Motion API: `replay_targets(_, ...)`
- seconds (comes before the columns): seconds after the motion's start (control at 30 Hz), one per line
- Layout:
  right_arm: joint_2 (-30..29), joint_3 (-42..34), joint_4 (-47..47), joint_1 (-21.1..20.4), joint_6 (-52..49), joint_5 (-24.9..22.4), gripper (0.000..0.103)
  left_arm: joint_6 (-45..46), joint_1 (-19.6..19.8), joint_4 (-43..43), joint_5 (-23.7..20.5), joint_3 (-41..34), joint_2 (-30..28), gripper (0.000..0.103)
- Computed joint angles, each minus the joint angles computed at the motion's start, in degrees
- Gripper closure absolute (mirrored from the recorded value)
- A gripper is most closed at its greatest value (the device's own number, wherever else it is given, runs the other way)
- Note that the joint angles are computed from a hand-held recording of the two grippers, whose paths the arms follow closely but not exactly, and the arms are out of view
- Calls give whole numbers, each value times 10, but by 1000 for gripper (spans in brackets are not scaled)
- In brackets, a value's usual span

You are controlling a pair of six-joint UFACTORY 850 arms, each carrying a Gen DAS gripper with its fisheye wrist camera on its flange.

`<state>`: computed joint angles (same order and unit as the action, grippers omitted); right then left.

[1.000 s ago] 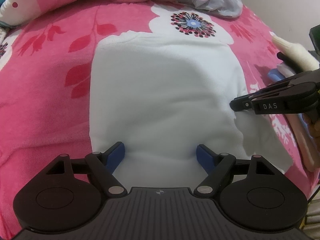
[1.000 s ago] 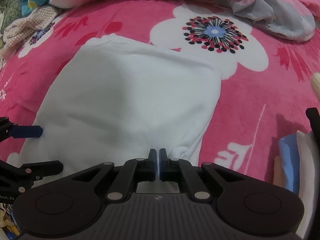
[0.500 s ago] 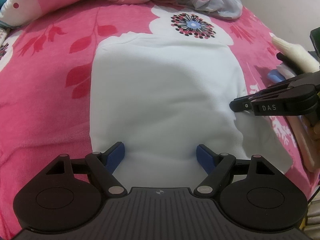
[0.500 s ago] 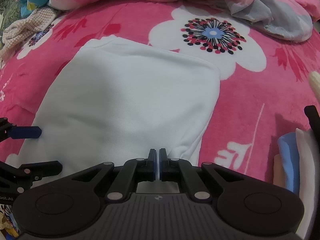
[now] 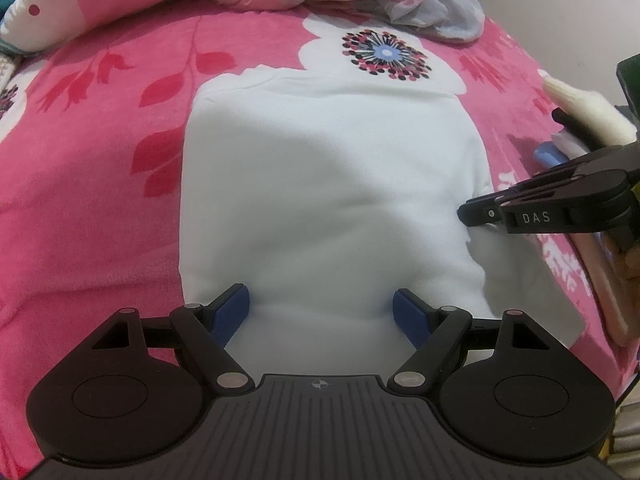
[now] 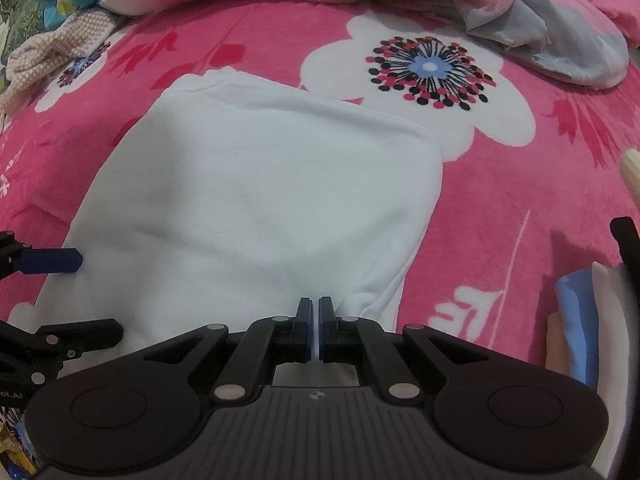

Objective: Fold clothes

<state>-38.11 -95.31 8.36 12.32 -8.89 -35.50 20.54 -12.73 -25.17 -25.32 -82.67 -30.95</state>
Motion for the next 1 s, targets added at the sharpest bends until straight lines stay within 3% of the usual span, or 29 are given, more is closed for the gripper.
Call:
replay_targets(0.3, 0, 1, -3, 0, 5, 3, 102, 6, 3, -8, -15, -8, -3, 24)
replay_targets(0.43, 2, 4, -4, 0, 9, 6, 102, 4, 10, -13, -18, -12, 3, 32)
replay_targets(0.67, 2, -4, 10, -3, 16, -3, 102, 49, 24, -35, 29, -24, 17, 31)
replay_targets(0.77, 12, -5, 35, -7, 6, 25, 102, 43, 22, -27, 47, -52, -7, 32)
replay_targets(0.83, 8, -18, 31, -5, 10, 47, 102, 17, 17, 4, 67, -73, -27, 38)
replay_targets(1.0, -37, -77, 10, -7, 30, 74, 102, -19, 9, 19, 100, -126, -81, 44)
